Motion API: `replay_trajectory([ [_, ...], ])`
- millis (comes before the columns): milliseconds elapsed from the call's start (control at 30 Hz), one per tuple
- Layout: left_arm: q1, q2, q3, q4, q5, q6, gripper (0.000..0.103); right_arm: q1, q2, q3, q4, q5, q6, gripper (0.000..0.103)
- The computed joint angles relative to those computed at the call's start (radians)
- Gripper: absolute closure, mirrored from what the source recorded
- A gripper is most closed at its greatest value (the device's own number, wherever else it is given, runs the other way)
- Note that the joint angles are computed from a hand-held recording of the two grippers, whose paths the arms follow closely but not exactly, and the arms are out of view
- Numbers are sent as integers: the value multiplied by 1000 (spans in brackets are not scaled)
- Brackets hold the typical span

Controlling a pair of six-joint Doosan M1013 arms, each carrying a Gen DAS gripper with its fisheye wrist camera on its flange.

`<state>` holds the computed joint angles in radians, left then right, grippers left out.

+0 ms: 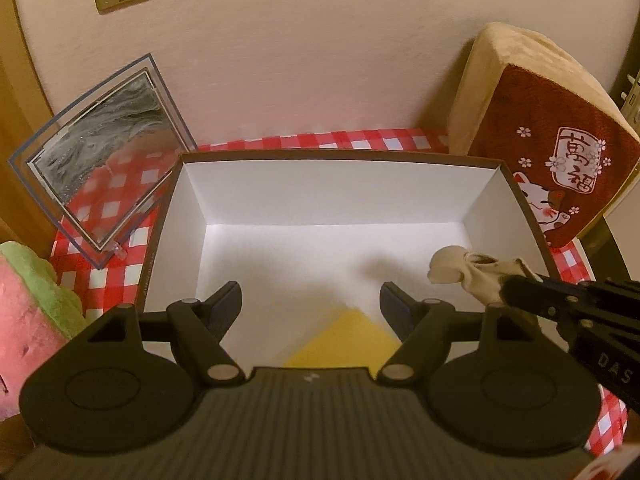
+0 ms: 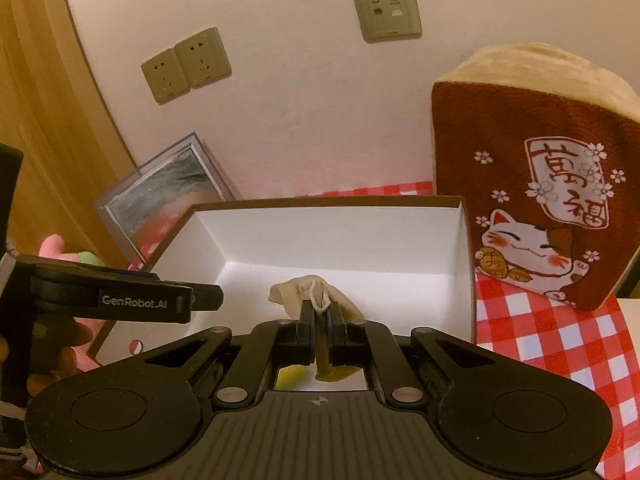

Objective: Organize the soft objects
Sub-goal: 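Carry sponge and pouch into the white box and open both tools, then reach the right tool to the orange heat-pack packet and grasp it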

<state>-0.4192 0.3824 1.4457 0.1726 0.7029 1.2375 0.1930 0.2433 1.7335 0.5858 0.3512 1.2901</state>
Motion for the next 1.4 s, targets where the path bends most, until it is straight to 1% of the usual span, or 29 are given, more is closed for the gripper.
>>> replay_trajectory([
  [167,0,-8,7,-12,7,0,29,6,4,-5,-11,-16,10,97],
  [233,-2,-14,16,-7,3,2,29,5,3,-2,14,-22,-17,96],
  [333,-5,-26,29,-6,-2,-1,29,0,-1,1,27,-17,-31,90],
  [367,-6,-30,33,-7,-1,-2,29,-1,-4,3,28,-17,-31,86],
  [400,-6,-37,40,-7,-3,-4,29,-2,-7,7,31,-17,-32,80],
  [433,-7,-42,46,-7,-6,-5,29,-4,-13,13,35,-20,-32,76],
  [500,-10,-54,58,-2,-7,-9,29,-7,-24,26,47,-26,-38,64],
  [600,-15,-77,83,6,-20,-16,29,-12,-46,49,87,-33,-79,57],
  [767,-27,-118,125,31,-31,-65,29,-23,-90,91,182,-33,-164,54],
  [833,-31,-140,147,29,-43,-77,29,-24,-111,111,194,-39,-180,53],
  [933,-41,-173,184,39,-51,-96,29,-27,-148,143,213,-39,-204,48],
  [1000,-50,-196,211,62,-53,-112,29,-32,-173,169,262,-41,-247,45],
  [1100,-62,-229,251,83,-52,-132,29,-44,-212,211,359,-20,-317,42],
  [1333,-85,-301,336,101,-41,-193,29,-43,-301,299,344,-2,-285,41],
  [1400,-92,-318,358,107,-33,-208,29,-37,-325,322,307,1,-246,41],
])
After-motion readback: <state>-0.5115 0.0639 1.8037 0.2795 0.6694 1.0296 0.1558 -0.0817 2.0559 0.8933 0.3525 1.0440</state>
